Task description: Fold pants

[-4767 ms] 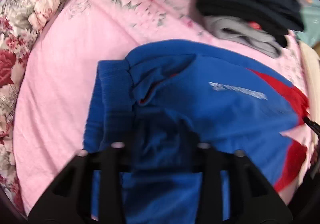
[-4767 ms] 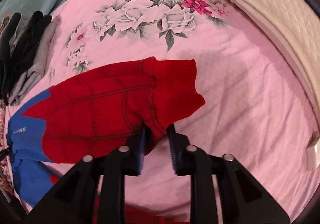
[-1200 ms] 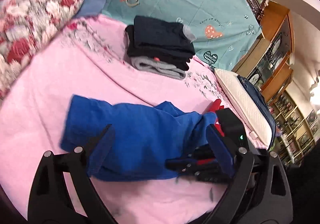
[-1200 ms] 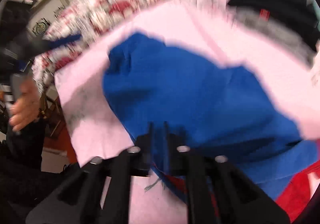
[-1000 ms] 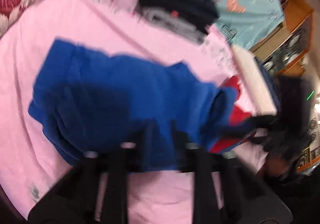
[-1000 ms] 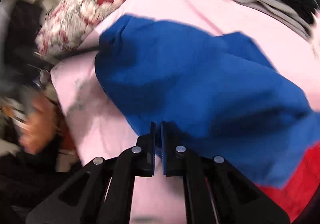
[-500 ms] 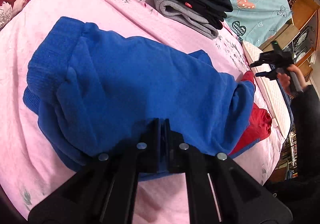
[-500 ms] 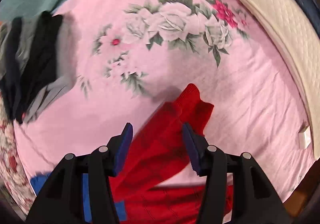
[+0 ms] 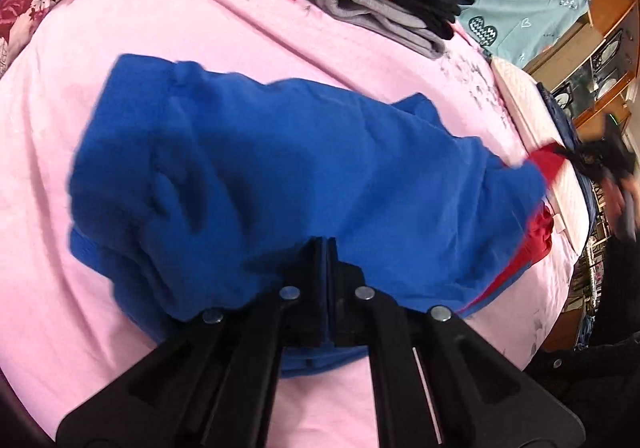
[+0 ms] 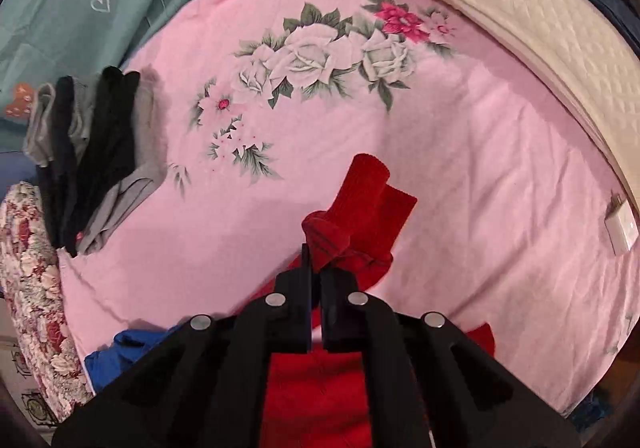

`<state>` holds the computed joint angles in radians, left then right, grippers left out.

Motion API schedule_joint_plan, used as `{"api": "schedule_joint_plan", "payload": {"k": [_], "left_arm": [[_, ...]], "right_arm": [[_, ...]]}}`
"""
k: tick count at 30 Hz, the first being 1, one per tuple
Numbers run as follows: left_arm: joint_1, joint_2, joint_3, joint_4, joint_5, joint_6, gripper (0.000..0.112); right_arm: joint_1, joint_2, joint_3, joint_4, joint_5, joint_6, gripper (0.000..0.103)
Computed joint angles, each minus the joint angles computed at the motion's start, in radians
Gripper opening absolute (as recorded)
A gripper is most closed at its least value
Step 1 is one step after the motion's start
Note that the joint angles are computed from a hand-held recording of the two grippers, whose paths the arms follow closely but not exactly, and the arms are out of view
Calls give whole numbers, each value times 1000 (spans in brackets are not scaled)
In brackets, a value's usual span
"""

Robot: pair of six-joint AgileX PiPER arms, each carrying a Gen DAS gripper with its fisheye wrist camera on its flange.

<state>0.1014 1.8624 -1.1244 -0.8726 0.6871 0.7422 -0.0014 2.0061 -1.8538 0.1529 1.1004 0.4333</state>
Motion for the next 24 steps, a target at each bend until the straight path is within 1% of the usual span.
{"api": "schedule_joint_plan", "payload": {"k": [2,3,4,5,6,8,9,11,12,13,14,15,16,17,19,20,21,22,23,24], "left_arm": [[49,24,-17,-39,66,48,3],[69,32,-19,-57,88,65,3],[91,38,-18,-72,106,77,3],[99,37,-17,-70,108,75,3],[101,32,-15,-57,104,65,3],[96,20,-15,-9,85,26,3],[94,22,-20,-1,86,12,3],[86,22,-27,20,82,-16,3],[78,17,-26,29,71,-27,3],[72,12,-23,44,62,-40,3],[61,4,-19,63,45,-59,3],[49,-4,-14,79,28,-77,3],[42,-9,-12,92,18,-94,3],[35,-15,-9,106,10,-113,3],[23,-24,-6,134,-5,-149,3],[25,-30,2,138,-10,-149,3],[24,-34,8,146,-17,-156,3],[25,-36,10,146,-19,-156,3],[29,-36,13,137,-18,-150,3],[34,-36,16,124,-17,-141,3]], "right_arm": [[-38,-149,200,48,-82,-39,3],[-59,-213,300,78,-127,-65,3],[-88,-278,400,115,-145,-95,3],[-118,-336,500,151,-156,-130,3],[-134,-389,600,184,-206,-166,3],[-156,-447,784,220,-303,-243,3],[-159,-442,839,233,-341,-269,3],[-184,-425,937,332,-429,-391,4],[-187,-439,961,352,-460,-413,5],[-182,-444,952,332,-451,-404,5],[-162,-448,932,272,-437,-368,10],[-127,-450,905,172,-417,-292,27],[-97,-451,881,72,-389,-229,39],[-71,-459,871,-28,-371,-153,46],[1,-512,858,-228,-337,-31,46],[38,-542,856,-303,-324,3,46],[70,-572,854,-337,-315,6,46],[112,-598,850,-332,-324,-16,46],[145,-615,844,-287,-338,-64,46],[184,-621,830,-201,-354,-142,46]]}}
